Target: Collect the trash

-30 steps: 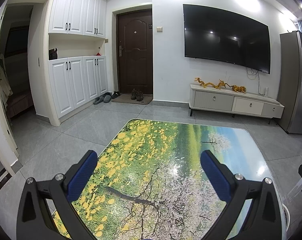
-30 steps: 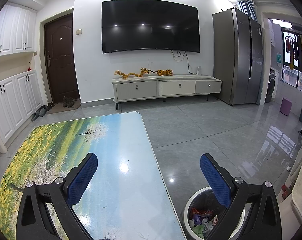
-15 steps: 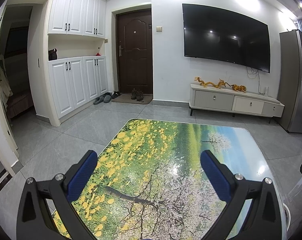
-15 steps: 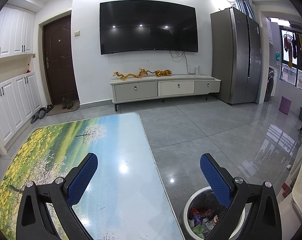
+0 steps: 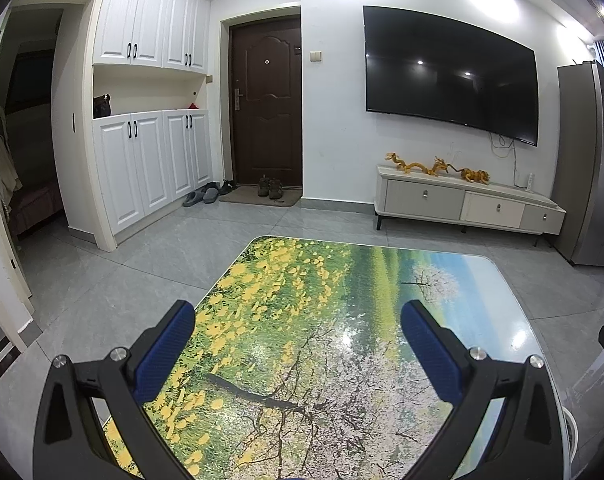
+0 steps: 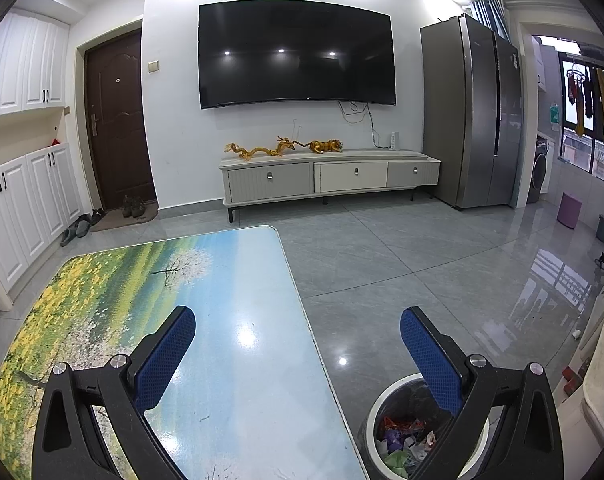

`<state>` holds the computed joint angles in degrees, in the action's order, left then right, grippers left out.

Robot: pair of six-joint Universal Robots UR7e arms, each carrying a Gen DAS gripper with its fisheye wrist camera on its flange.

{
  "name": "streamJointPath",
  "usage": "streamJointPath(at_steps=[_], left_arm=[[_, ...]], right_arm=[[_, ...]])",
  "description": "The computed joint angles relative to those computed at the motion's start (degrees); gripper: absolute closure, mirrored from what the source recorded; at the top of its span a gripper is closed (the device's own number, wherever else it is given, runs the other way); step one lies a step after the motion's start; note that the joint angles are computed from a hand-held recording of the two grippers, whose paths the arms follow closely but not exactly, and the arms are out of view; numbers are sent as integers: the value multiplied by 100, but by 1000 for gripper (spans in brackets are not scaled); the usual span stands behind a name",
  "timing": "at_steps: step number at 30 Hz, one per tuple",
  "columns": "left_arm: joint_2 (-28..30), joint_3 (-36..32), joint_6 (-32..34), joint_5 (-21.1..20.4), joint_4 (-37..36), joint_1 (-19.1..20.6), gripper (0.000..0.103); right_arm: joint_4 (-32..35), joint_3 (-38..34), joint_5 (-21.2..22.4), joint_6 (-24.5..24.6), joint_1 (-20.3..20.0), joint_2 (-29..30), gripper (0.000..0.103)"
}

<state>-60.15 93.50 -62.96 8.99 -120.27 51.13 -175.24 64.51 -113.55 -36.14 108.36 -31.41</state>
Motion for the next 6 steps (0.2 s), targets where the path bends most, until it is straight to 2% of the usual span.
streamJointPath(at_steps=[6], left_arm=[[-216, -129, -1016, 73, 1280, 27, 0]], right_arm=[[-69, -173, -90, -116, 82, 97, 0]])
